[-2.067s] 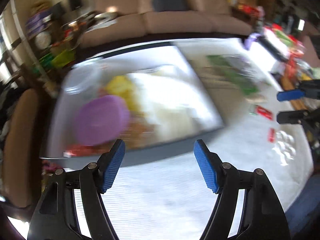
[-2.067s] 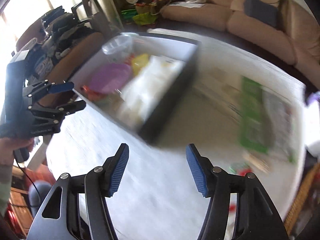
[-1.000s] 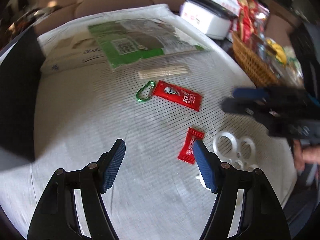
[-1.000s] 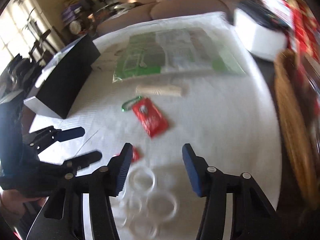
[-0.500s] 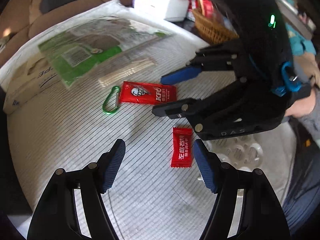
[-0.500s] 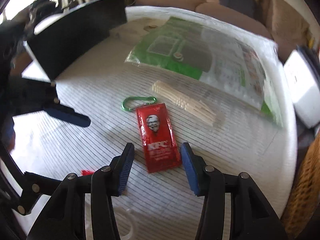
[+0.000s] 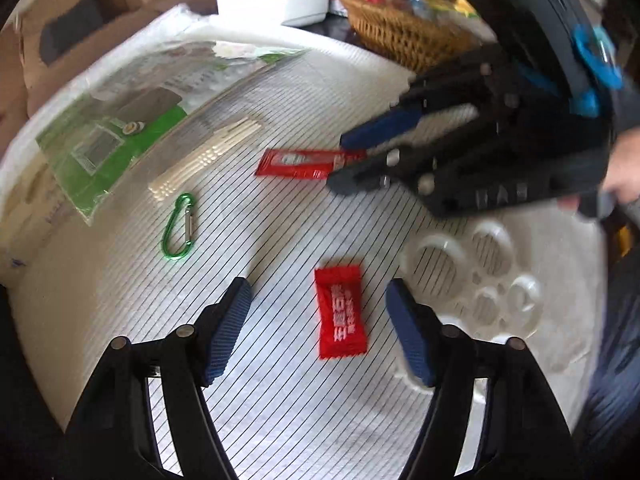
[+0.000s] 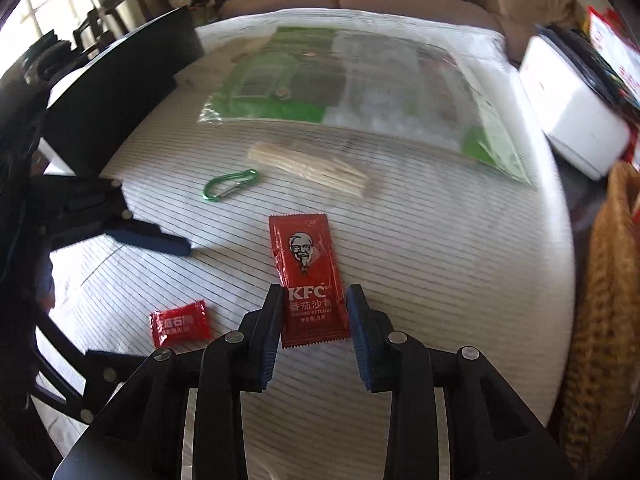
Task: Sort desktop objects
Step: 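Grasp the red candy with the left gripper while the right gripper grasps the KFC ketchup packet, then drop the candy from the left gripper into the purple bowl while the right drops the ketchup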
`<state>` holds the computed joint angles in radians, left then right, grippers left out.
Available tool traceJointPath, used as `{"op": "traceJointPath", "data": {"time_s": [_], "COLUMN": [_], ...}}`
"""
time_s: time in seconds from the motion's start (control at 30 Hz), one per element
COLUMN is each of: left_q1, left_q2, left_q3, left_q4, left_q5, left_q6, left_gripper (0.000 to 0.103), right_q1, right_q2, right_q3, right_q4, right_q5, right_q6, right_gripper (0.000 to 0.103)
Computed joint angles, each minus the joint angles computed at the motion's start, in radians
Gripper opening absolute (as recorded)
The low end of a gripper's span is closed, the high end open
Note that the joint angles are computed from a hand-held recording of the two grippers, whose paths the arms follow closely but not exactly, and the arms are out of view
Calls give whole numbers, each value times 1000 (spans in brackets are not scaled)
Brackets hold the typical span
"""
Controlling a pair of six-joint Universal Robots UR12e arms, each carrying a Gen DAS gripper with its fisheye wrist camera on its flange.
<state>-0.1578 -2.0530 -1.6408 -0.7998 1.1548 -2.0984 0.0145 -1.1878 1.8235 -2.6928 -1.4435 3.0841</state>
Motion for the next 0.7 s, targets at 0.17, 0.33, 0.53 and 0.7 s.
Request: {"op": "traceJointPath", "data": {"time_s": [0.17,0.33,0.53,0.7], "left_q1": [15,26,57,115], "left_q2": [3,-6,5,37], "left_q3": [-14,9,13,26], "left_q4": [31,-23,-7,2], "left_q5": [-32,-60,-107,-172], "left_q6": [-18,-46,-128,-186], "left_gripper": [17,17,17,17], "right_q1": [2,2,-4,33], "right_q2": [1,1,-11,-21], "right_q3": [-1,-6,-1,-25], "right_q4": [-3,-19,-56,-78], "right_q5": [-3,8,52,39], "right_q6": [16,29,70,41], "right_gripper": [32,32,32,32]}}
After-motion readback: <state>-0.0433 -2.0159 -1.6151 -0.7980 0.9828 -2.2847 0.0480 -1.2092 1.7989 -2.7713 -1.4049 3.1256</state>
